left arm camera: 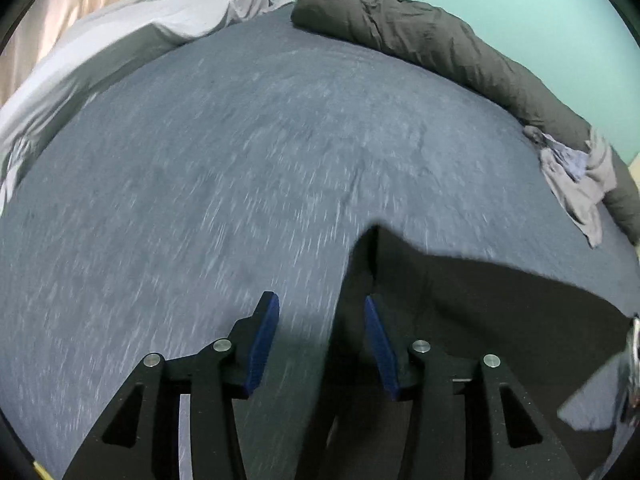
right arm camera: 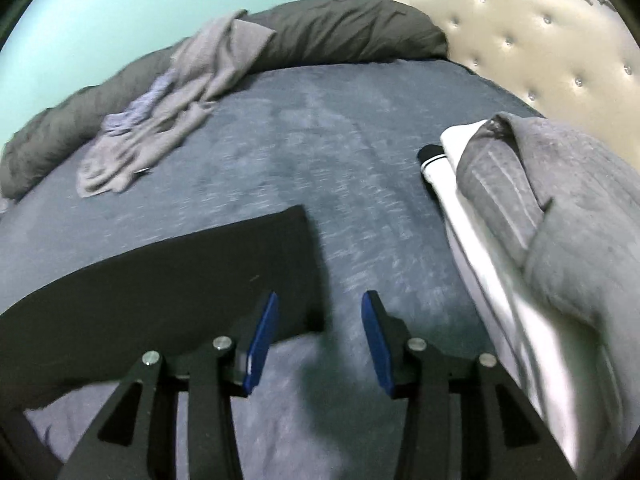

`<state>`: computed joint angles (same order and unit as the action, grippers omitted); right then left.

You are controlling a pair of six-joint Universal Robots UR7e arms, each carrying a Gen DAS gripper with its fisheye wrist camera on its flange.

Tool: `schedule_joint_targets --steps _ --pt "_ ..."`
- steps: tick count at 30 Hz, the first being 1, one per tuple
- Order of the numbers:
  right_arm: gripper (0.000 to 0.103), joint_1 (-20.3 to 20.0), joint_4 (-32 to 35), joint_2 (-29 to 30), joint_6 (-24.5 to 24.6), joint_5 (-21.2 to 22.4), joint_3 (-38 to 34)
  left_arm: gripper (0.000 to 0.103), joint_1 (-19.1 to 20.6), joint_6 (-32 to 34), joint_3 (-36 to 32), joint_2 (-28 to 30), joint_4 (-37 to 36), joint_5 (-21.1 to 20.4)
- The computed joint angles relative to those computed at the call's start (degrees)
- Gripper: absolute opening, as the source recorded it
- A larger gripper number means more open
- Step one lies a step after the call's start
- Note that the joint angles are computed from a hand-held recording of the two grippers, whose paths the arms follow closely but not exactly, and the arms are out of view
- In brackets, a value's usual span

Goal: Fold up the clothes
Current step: 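Open both tools to release the black sweatshirt and lift away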

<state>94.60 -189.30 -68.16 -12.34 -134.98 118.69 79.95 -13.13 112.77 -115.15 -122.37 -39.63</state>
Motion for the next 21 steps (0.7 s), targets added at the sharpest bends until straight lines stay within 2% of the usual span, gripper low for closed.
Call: schedule_joint_targets --steps 2,6,8,11,12,13,18,21 --pt "0.044 1.3 3.2 -2.6 2.0 1.3 2.7 0.049 -0.4 -1.5 2.4 -3.8 3.6 -0.8" --pt "0.045 3.8 9.2 -7.9 6.1 4.2 7.8 0.049 -3.9 -8.9 7.0 -14.0 16.6 -1.3" --pt "0.049 4.8 10.4 -10.3 8.1 5.1 10.8 0.049 -5.6 -12.4 8.5 -18.0 21.9 -1.8" --pt "0.051 6.3 13.1 -14.5 10.7 5.6 15.1 0.053 -10.5 -20.9 9.8 -24.5 33.0 -1.6" --pt "0.051 6.8 14.0 -15.8 11.4 5.3 16.4 0.06 -12.4 -23.9 9.9 -26.5 36.8 -1.6" --pt "0.051 7.3 15.0 -17.1 12.2 5.0 17.7 0.062 -14.6 -27.4 9.8 -28.4 41.0 -1.6" --pt "0.054 8.7 19.8 -24.9 17.4 6.1 24.3 0.063 -30.2 -51.0 7.2 -36.3 67.1 -2.0" --pt "0.056 9.8 22.0 -28.2 19.2 5.3 27.2 0.063 -37.0 -62.1 6.1 -39.1 77.4 -3.3"
